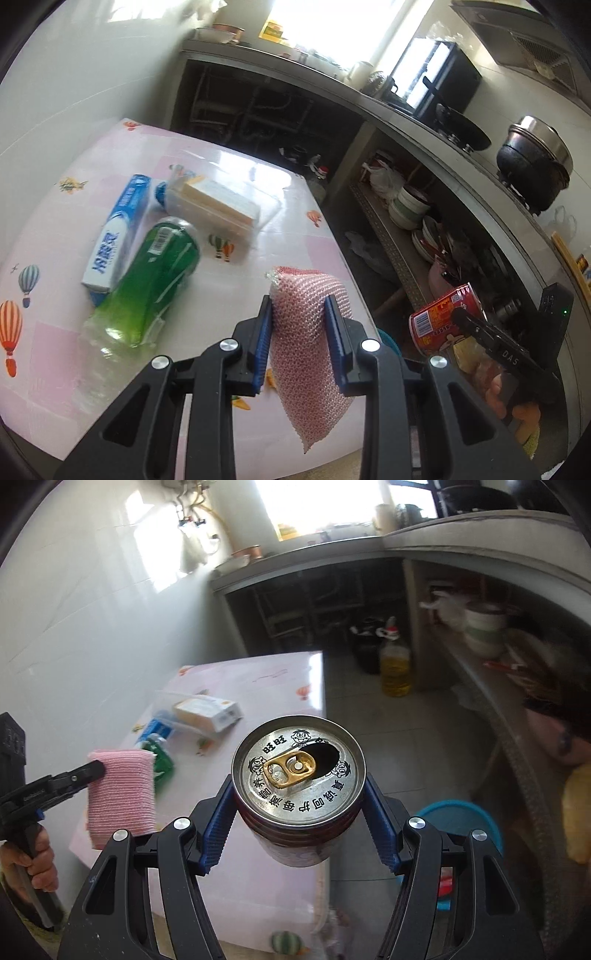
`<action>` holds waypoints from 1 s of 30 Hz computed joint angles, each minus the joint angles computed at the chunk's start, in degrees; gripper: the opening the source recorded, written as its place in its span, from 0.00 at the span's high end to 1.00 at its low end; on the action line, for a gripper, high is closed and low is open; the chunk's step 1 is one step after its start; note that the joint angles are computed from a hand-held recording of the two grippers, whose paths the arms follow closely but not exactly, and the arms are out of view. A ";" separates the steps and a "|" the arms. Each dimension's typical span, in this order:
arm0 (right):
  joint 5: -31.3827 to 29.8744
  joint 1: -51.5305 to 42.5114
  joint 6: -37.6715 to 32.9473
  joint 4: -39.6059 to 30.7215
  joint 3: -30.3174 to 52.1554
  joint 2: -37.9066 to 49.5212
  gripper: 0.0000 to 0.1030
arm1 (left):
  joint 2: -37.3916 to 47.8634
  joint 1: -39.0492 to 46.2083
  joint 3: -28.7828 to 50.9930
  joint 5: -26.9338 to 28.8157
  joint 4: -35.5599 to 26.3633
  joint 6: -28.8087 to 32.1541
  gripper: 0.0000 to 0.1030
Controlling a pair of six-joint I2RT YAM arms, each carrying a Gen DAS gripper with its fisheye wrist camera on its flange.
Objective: Collect trash
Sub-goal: 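Carry the sponge and can over the wastebasket and open both tools to drop them, then move the right tool back to the orange peel on the table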
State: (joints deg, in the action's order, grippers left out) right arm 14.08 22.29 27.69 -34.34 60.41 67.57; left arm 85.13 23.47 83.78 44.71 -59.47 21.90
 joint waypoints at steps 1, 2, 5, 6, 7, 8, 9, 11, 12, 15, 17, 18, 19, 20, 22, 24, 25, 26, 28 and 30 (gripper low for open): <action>0.82 -2.14 0.28 -1.23 -1.69 -2.20 0.40 | -0.53 -2.41 -0.36 -0.39 0.61 -0.61 0.74; 1.30 -4.22 0.53 -2.46 -3.14 -4.05 0.40 | -1.00 -5.16 -0.74 -1.06 1.53 -1.65 0.74; 2.17 -11.46 1.50 -6.52 -7.75 -8.38 0.40 | -1.25 -14.74 -0.84 -3.54 4.61 -5.40 0.74; 1.77 -13.78 1.60 -7.23 -9.26 -9.38 0.40 | -1.15 -18.04 -0.85 -4.86 5.88 -6.69 0.74; 0.41 -16.70 1.29 -7.50 -11.23 -10.55 0.40 | -0.69 -21.85 -0.66 -6.59 7.06 -7.85 0.74; -1.60 -19.80 0.62 -7.37 -13.41 -11.79 0.40 | 0.29 -25.56 -0.08 -8.39 7.79 -8.74 0.74; -3.56 -22.48 0.31 -6.93 -15.58 -12.55 0.40 | 1.73 -29.08 0.84 -10.35 8.13 -9.44 0.74; -7.96 -27.81 -0.71 -4.67 -19.47 -11.89 0.40 | 6.11 -35.88 3.70 -14.42 7.82 -10.27 0.73; -10.13 -30.70 -1.76 -3.42 -21.35 -11.43 0.40 | 9.00 -39.19 5.81 -16.56 7.24 -10.50 0.73; -14.60 -35.94 -2.72 2.61 -25.67 -6.34 0.40 | 18.85 -47.05 13.41 -22.58 4.68 -10.97 0.72; -17.00 -38.69 -3.24 7.56 -26.83 -0.63 0.40 | 24.67 -51.03 17.57 -26.28 4.07 -11.77 0.72; -18.30 -39.89 -3.65 10.26 -26.91 2.69 0.40 | 28.17 -52.85 20.61 -28.49 3.31 -12.23 0.72; -19.70 -41.38 -3.83 12.88 -26.49 6.46 0.40 | 31.22 -54.22 23.51 -29.92 2.47 -12.83 0.72; -20.91 -42.61 -3.96 15.56 -25.78 10.13 0.40 | 34.57 -55.22 26.97 -30.81 1.15 -13.11 0.71; -23.05 -44.27 -4.61 21.07 -23.21 18.43 0.40 | 40.91 -56.88 33.99 -32.69 -1.19 -13.76 0.64; -25.14 -45.11 -4.39 25.65 -19.84 26.75 0.34 | 46.33 -57.92 41.19 -34.12 -4.18 -15.64 0.45; -25.18 -45.32 -4.70 27.39 -17.99 31.05 0.28 | 48.52 -58.38 44.47 -35.43 -5.06 -17.14 0.39; -23.92 -45.05 -4.52 27.87 -16.59 33.92 0.28 | 49.47 -58.60 45.91 -36.83 -4.64 -18.67 0.39; -22.55 -45.05 -2.69 28.23 -15.78 36.04 0.28 | 48.86 -57.91 44.85 -36.68 -3.01 -20.41 0.38; -23.45 -45.40 -0.03 31.77 -19.81 33.32 0.28 | 45.93 -56.40 41.27 -35.15 -1.56 -20.55 0.36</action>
